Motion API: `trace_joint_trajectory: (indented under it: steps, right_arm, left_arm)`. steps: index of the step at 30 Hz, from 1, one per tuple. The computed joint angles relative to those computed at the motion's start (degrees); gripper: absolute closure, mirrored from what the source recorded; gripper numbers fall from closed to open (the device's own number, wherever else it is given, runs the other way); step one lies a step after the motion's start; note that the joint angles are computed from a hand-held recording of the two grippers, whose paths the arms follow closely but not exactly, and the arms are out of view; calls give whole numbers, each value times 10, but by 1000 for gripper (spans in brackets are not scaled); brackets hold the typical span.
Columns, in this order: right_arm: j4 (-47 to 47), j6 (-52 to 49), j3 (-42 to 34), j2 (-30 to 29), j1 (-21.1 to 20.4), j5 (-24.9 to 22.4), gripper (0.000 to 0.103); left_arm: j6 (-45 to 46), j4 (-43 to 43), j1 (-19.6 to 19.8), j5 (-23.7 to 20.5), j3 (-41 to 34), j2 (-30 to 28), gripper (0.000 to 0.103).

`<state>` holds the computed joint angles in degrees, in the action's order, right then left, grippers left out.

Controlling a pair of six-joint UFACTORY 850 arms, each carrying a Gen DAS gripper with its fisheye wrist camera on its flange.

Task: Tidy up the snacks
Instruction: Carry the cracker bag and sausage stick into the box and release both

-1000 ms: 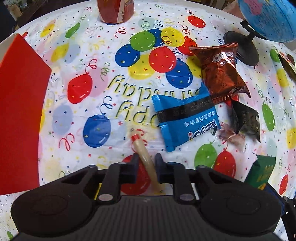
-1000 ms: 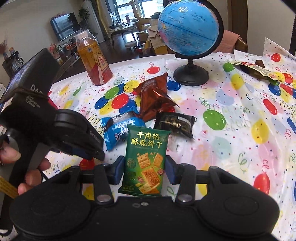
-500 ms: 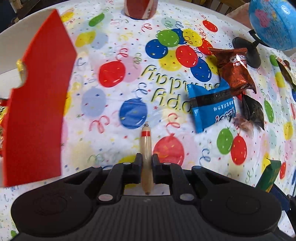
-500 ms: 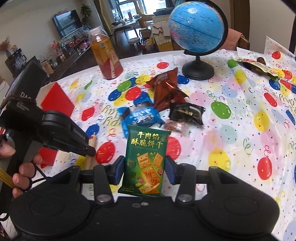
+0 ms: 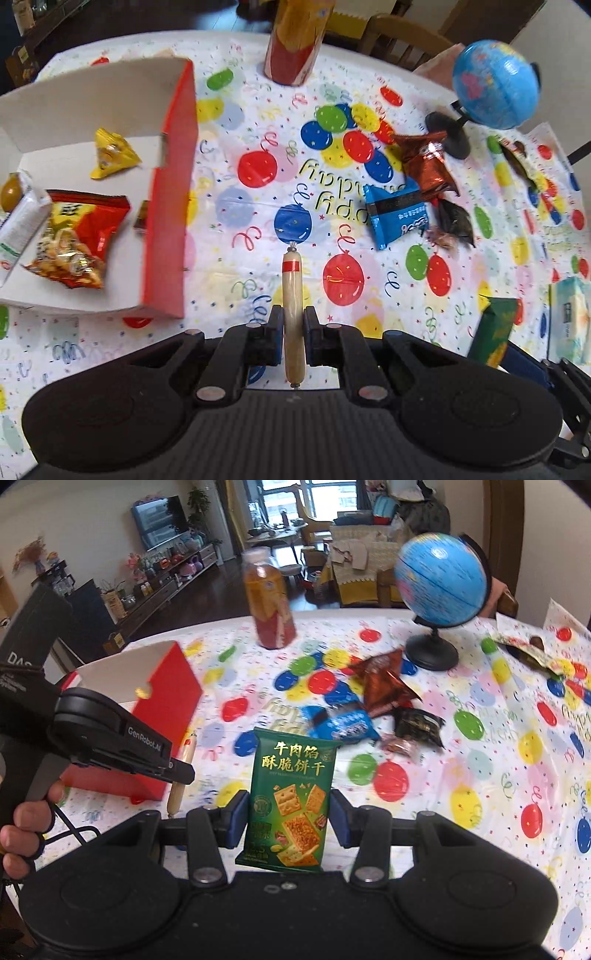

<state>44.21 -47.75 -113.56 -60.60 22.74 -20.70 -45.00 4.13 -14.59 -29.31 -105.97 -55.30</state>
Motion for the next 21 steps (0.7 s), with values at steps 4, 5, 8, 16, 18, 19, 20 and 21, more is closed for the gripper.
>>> trace_joint_trajectory:
  steps: [4,5,8,16,18,19,20,21]
  right_arm:
    - [24,-30,30,25,16,17,59]
    - [28,-35,36,30,20,23,59]
    - [38,-45,43,39,32,30,59]
    - [34,-46,39,48,67,44,59]
    - [23,-36,33,48,77,48,59]
    - [19,-32,30,47,81,48,59]
    - [15,-29,25,45,86,48,59]
    - [8,-23,20,43,91,48,59]
  left_arm:
    - [5,5,4,39,71,54,92]
    - [3,10,5,47,87,66,92]
    - [2,19,10,66,130,101,92]
    - [-15,49,37,112,223,179,92]
    - [-23,59,45,123,242,195,92]
    - [-30,68,48,128,251,203,92]
    - [-35,74,53,133,260,211,92]
    - [-37,78,57,137,269,218,92]
